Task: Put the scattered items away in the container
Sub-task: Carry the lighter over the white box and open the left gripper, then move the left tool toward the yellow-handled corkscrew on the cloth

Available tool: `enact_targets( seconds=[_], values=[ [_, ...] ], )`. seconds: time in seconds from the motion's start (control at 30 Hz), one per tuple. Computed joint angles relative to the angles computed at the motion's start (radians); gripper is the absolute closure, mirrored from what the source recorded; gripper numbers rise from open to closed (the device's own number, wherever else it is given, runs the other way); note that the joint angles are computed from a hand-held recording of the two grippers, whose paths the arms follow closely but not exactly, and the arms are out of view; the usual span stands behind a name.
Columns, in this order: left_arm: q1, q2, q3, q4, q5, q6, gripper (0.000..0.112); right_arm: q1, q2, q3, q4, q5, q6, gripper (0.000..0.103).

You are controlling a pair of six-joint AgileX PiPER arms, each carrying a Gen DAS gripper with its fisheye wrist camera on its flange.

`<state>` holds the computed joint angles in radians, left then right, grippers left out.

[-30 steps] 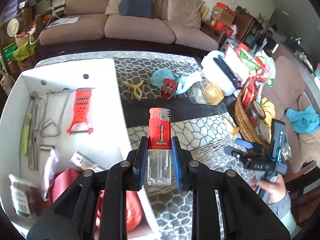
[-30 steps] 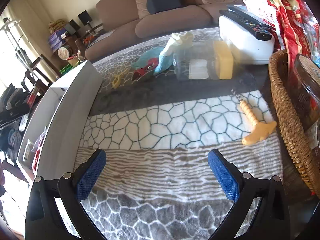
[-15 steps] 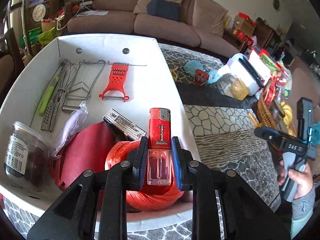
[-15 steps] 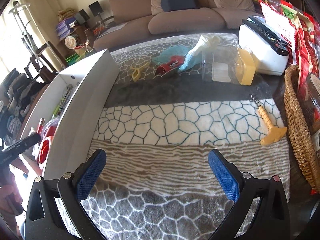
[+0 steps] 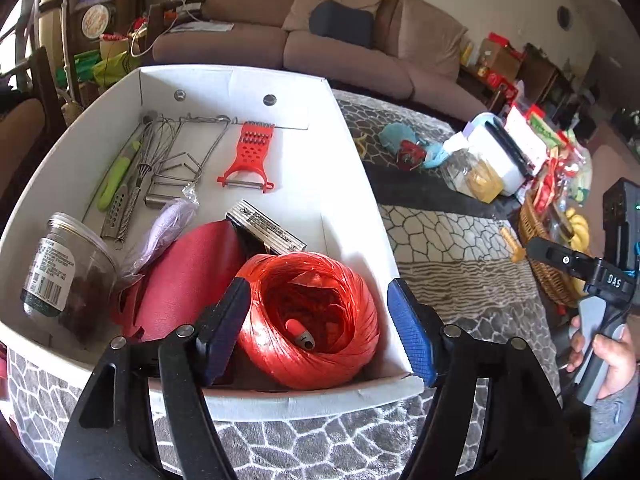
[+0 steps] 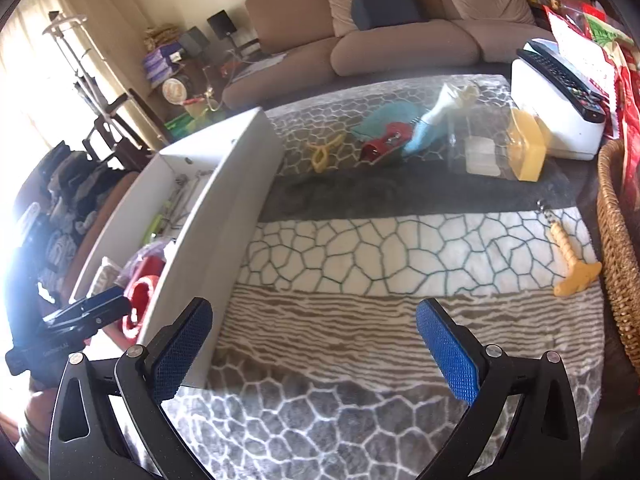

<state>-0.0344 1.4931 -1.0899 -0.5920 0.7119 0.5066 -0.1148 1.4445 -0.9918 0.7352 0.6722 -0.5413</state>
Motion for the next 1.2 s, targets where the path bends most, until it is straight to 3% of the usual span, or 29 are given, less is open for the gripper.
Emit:
enact_targets(
  seconds=[0.07,0.2,0.37,0.5,0.6,0.73,0.83,0.97,1.1,1.17,1.2],
  values=[
    [0.008,-0.039,0.009,-0.042,0.011,0.032,0.035,-0.007,-0.026,-0.002,0.007,0.008,-0.003,0.000],
    [-0.066,-0.110,0.026,-0.081,0.027,0.071,0.034,-0.063,-0.056,0.006,-0.124,-0.026,0.088,0.000],
    [-0.319,-0.073,-0.022,-0.094,-0.009,0.009,0.024,-0.400,-0.037,0.035,0.063,0.091,-0.073,0.000],
    [-0.509,0.164,-0.193,-0.105,-0.024,-0.115,0.024,-0.689,-0.056,0.047,0.284,0.255,-0.254,0.000],
    [-0.610,0.371,-0.379,-0.091,-0.037,-0.225,0.024,-0.809,-0.074,0.044,0.362,0.329,-0.329,0.000],
    [-0.747,0.647,-0.716,0.145,-0.006,-0.417,0.024,-0.886,-0.062,0.019,0.394,0.388,-0.371,0.000],
    [-0.802,0.847,-1.002,0.257,0.092,-0.438,0.026,-0.925,-0.031,-0.006,0.401,0.433,-0.391,0.000],
    [-0.830,1.071,-1.364,0.331,0.255,-0.401,0.040,-0.946,-0.001,-0.021,0.394,0.471,-0.419,0.000],
    [-0.832,1.096,-1.378,0.292,0.242,-0.267,0.058,-0.958,0.016,-0.036,0.372,0.492,-0.434,0.000],
    [-0.840,1.126,-1.428,0.320,0.279,-0.259,0.084,-0.964,0.026,-0.041,0.371,0.503,-0.440,0.000],
    [-0.847,1.123,-1.416,0.338,0.268,-0.250,0.085,-0.965,0.030,-0.043,0.370,0.505,-0.441,0.000]
  ],
)
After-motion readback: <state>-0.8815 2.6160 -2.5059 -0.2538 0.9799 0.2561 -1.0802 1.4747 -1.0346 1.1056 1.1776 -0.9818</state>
